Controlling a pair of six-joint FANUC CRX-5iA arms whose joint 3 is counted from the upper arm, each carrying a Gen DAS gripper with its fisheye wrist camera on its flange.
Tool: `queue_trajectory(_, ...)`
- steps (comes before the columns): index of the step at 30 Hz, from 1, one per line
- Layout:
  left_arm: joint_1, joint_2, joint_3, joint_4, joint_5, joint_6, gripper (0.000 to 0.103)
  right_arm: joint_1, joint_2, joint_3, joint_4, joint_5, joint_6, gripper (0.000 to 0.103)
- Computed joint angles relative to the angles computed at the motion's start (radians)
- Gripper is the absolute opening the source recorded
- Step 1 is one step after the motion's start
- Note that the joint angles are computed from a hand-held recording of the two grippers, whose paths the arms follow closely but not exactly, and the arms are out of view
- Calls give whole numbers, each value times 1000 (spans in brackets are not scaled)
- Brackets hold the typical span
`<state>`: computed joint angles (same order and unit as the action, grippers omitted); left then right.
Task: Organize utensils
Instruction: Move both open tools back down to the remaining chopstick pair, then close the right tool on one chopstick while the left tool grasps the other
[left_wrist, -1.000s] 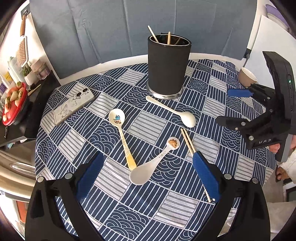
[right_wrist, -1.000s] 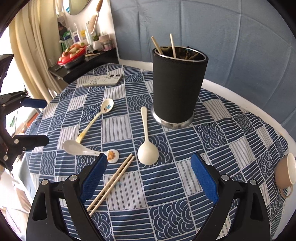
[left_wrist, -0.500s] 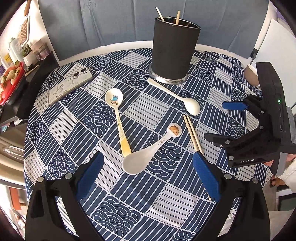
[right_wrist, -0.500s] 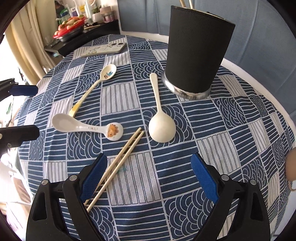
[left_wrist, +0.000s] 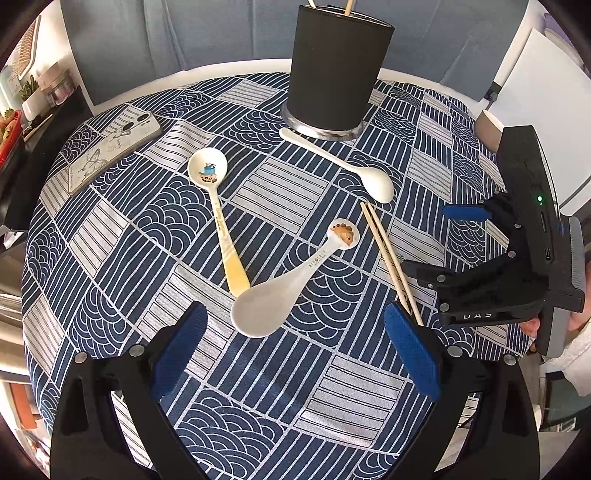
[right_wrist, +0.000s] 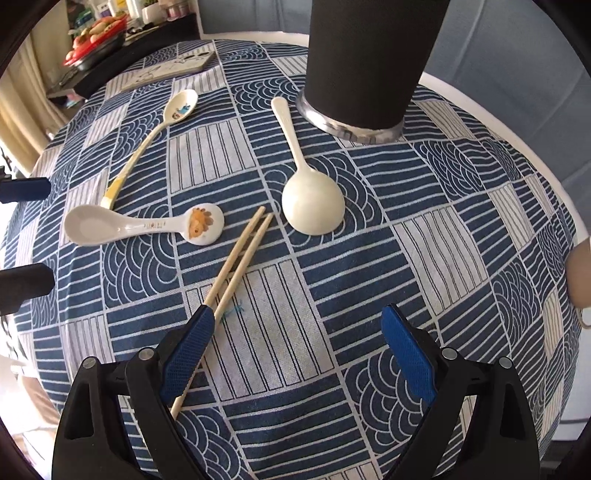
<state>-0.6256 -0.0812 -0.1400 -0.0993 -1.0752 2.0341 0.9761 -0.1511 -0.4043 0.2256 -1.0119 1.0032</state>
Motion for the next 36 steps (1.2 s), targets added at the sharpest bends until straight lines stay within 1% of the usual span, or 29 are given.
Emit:
queue_trajectory(5,5,6,-9,20,13,-34,95,-10,12,15,-45,-15,-45,85)
queue_trajectory(8,1,12,-8,18,13,-44,95,-3,37,40,-47,-58,-72,85)
queue_trajectory(10,-2,19,-4,16,8,-43,95,-7,40,54,-65,-68,-67,79)
queue_trajectory(11,-2,23,-2,18,7,-44,95,-8,37,54,-62,-69,-68,71)
queue_trajectory(13,-4,29,1,18,5,-41,95,-10,32,62,-67,-73,-36,46)
queue_trajectory(14,-5,32,4,17,4,-38,95,-11,37,76,-77,-83,-10,10)
queue_trajectory(15,-7,36,6,16,5,-35,95,-13,52,93,-75,-105,1,4)
queue_trajectory(22,-33,75,45,6,-6,-1,95,-47,36,100,-124,-115,61,4)
queue_trajectory(36,-89,209,155,10,-29,46,95,-171,-51,96,-198,-109,193,4)
